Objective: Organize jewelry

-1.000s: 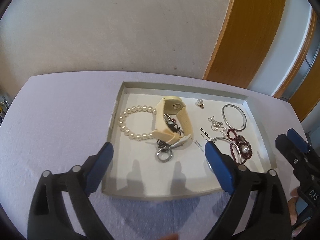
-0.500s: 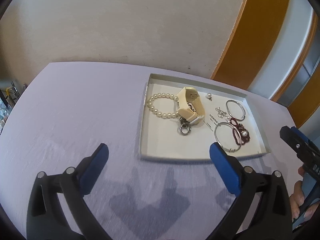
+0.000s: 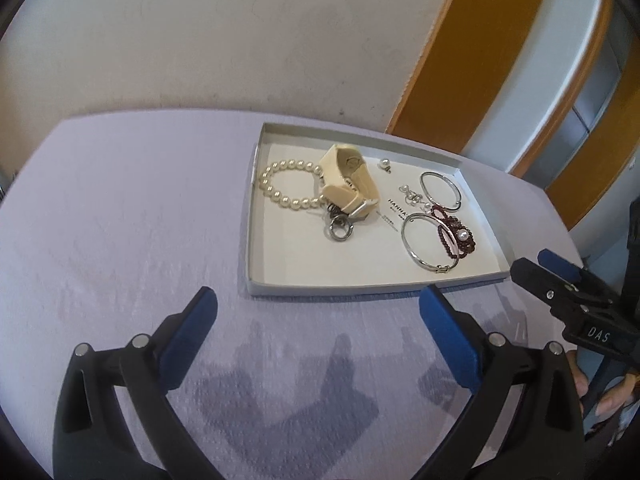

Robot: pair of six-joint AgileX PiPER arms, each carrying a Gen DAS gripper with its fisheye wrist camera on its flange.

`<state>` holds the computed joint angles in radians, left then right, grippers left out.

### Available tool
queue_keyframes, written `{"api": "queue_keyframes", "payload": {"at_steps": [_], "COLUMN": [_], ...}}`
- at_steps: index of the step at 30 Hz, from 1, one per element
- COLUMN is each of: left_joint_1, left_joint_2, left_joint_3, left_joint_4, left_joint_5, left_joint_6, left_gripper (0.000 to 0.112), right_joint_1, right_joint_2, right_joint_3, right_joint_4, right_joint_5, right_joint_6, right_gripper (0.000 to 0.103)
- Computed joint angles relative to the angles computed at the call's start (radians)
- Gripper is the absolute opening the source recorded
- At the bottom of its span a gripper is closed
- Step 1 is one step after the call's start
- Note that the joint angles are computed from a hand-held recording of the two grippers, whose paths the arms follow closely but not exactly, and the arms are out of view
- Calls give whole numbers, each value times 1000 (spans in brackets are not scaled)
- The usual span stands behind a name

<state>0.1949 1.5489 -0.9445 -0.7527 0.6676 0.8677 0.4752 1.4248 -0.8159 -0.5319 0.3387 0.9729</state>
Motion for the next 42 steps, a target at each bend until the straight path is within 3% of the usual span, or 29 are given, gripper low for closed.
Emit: {"api": "queue_keyframes", "payload": {"at_steps": [9, 42], "left_joint_1": [24, 13], "left_joint_2": [29, 59], "left_joint_3": [-4, -5], "left_joint_4": [-56, -104], "left_joint_5": [41, 43], "left_joint_6": [51, 80], "left_gripper": [101, 101], "right_joint_1": [-70, -41], "right_joint_2": [15, 8], "right_joint_3": [5, 13], "right_joint_4": [265, 284], "right_joint_5": [-45, -49], "right_joint_6": [-263, -281], "right_gripper": [102, 102]}}
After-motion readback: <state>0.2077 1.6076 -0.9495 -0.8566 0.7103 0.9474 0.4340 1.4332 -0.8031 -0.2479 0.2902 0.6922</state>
